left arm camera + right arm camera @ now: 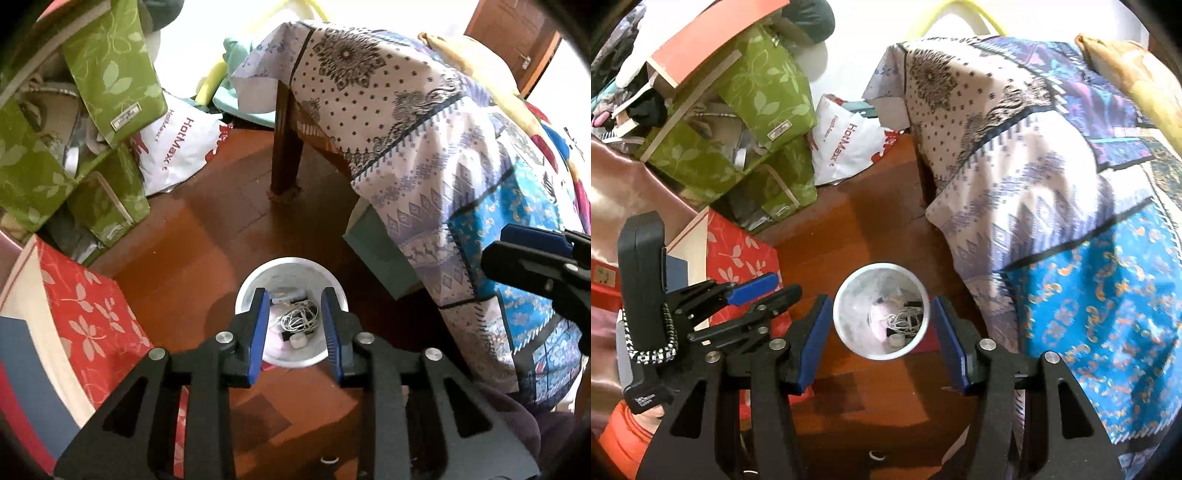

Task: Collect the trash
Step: 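Move both open tools back to the bed toward the white tube and keychain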

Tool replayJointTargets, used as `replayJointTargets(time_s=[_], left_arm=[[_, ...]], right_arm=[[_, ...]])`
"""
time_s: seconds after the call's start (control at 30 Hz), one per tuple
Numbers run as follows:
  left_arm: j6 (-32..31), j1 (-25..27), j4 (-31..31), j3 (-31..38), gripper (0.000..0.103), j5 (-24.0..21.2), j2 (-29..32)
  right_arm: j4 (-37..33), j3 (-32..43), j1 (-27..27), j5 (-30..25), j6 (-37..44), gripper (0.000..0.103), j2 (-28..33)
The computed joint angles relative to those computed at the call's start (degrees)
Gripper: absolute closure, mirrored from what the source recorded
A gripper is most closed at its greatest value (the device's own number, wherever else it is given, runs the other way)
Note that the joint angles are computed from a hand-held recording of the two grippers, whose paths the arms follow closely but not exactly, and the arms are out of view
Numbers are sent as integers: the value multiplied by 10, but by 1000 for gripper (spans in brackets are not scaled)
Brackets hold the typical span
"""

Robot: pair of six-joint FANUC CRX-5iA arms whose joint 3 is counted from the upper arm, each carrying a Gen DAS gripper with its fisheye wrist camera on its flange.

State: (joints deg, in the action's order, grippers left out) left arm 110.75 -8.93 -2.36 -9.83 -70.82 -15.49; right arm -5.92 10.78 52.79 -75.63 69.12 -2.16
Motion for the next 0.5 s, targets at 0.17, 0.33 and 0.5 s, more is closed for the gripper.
replayJointTargets(time_s=[0.17,0.33,0.5], left_arm=[[10,-41,-38,42,75,-27,-10],[32,-99,-79,106,75,-48,-5],[57,-164,-116,177,68,-61,11]], right_arm=[[29,-14,10,4,-16,51,-36],[69,-33,19,17,-40,51,-86],[126,-52,29,22,-75,51,-136]])
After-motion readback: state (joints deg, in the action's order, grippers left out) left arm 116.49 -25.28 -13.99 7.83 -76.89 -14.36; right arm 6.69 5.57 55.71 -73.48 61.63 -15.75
